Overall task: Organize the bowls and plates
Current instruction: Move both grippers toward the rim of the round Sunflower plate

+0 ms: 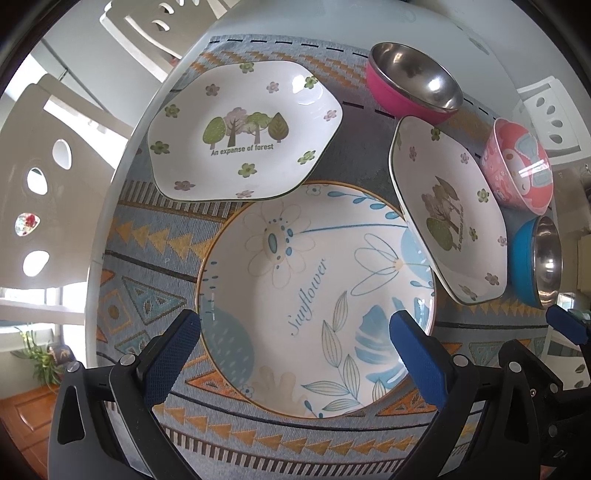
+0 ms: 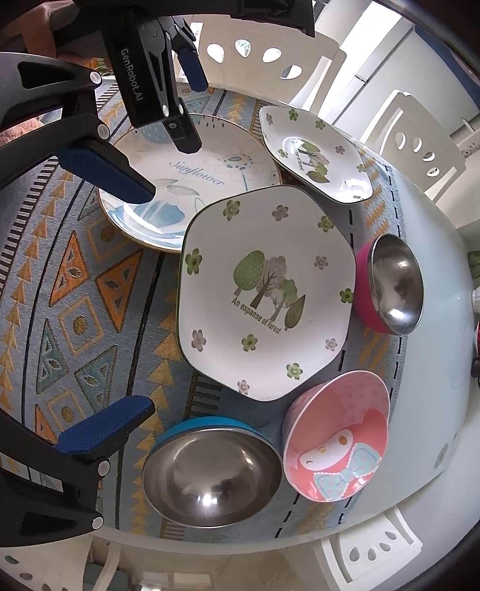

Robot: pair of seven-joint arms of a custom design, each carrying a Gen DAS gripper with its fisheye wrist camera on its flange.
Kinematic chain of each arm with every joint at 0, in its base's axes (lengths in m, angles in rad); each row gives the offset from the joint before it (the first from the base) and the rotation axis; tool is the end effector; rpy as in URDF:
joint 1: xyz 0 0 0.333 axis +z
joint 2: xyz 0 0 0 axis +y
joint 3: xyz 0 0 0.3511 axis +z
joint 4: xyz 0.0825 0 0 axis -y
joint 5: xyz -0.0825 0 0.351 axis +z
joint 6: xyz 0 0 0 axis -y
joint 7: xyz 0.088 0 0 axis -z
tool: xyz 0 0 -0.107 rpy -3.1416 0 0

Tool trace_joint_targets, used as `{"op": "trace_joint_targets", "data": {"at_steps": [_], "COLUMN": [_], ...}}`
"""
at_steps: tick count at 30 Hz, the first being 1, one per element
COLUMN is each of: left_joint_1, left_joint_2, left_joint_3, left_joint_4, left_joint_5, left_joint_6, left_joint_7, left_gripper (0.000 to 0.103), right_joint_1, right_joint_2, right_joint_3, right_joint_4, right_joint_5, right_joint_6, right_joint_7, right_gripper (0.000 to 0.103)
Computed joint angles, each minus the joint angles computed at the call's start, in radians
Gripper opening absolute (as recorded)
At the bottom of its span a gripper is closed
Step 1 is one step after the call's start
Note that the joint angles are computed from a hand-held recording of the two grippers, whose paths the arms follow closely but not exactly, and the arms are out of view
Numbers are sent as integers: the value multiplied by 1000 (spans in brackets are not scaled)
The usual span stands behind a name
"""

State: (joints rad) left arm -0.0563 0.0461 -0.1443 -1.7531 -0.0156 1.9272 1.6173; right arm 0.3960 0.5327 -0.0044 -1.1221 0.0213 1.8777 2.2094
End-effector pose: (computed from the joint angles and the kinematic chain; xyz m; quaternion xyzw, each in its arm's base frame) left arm 0.5489 -0.1109 0.5862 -0.6153 0.7856 -0.0557 0.0336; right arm 0.6604 0.2755 0.5614 -0.6095 0.7849 -0.0207 0.1097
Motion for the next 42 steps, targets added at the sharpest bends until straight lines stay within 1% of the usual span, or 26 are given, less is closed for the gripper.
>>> {"op": "trace_joint_targets", "data": {"at_steps": [29, 42], "left_joint_1": [7, 15], "left_joint_2": [9, 7], "left_joint_3": [2, 6], "left_joint_4": [5, 3], "left_joint_5": [-2, -12], "left_joint_6": [-4, -8], "left_joint_7": [-1, 2], "left_gripper": [102, 102], "right_joint_1": [2, 5], "right_joint_2": [5, 16], "right_joint_3": [4, 5], "right_joint_4": [5, 21], "right_joint_5": [13, 15], "right_joint_6": [4, -11], "right_joint_7": [-3, -6], "right_gripper": [103, 103]}}
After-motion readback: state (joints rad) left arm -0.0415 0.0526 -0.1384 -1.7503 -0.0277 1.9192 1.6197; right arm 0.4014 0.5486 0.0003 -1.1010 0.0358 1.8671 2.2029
